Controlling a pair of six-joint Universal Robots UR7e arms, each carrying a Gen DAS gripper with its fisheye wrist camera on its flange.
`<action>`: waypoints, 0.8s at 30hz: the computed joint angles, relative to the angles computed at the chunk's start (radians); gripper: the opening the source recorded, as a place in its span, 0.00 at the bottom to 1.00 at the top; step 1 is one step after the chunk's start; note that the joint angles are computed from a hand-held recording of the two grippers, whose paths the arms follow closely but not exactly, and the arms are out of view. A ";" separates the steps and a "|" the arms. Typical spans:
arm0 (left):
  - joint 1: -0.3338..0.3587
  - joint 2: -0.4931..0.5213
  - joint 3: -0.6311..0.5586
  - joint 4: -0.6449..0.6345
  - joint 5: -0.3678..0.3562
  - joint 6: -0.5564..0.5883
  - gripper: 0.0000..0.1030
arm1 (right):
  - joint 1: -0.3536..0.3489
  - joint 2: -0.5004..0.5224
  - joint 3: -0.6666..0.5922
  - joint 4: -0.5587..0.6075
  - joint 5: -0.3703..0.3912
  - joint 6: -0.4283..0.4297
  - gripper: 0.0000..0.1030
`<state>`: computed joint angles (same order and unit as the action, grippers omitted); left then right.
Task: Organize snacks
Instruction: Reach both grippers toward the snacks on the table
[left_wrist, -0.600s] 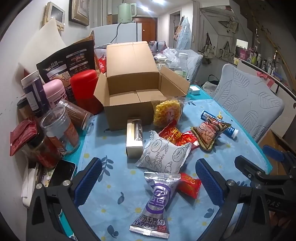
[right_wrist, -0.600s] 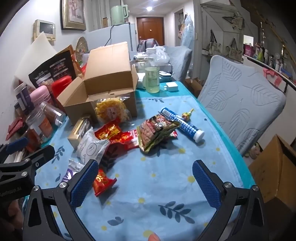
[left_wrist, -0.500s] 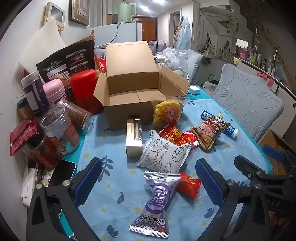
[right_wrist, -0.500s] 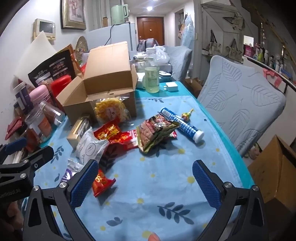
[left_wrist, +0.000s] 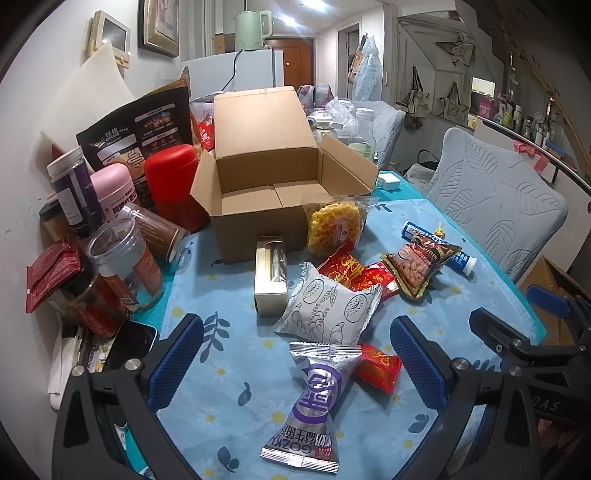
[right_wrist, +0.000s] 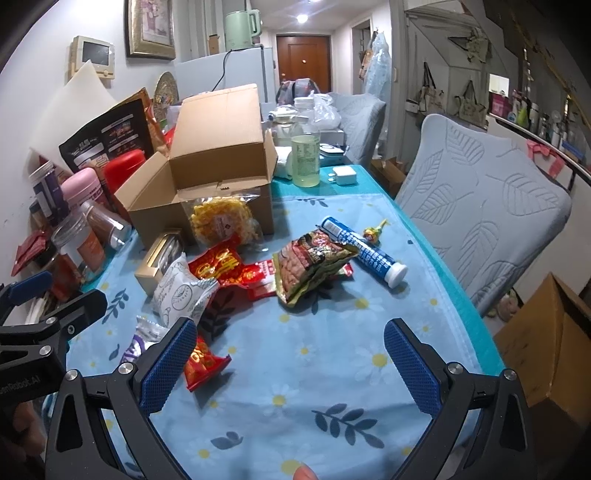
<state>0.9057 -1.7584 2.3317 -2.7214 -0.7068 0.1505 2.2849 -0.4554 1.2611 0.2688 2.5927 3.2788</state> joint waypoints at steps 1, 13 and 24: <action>0.000 -0.003 -0.001 0.004 -0.004 0.000 1.00 | 0.002 0.001 -0.001 0.000 0.005 0.001 1.00; 0.009 -0.029 0.016 -0.012 -0.048 0.017 1.00 | 0.022 0.007 0.007 0.006 0.038 0.027 1.00; 0.039 -0.055 0.020 0.014 -0.078 0.034 1.00 | 0.038 0.017 0.019 -0.001 0.033 0.071 1.00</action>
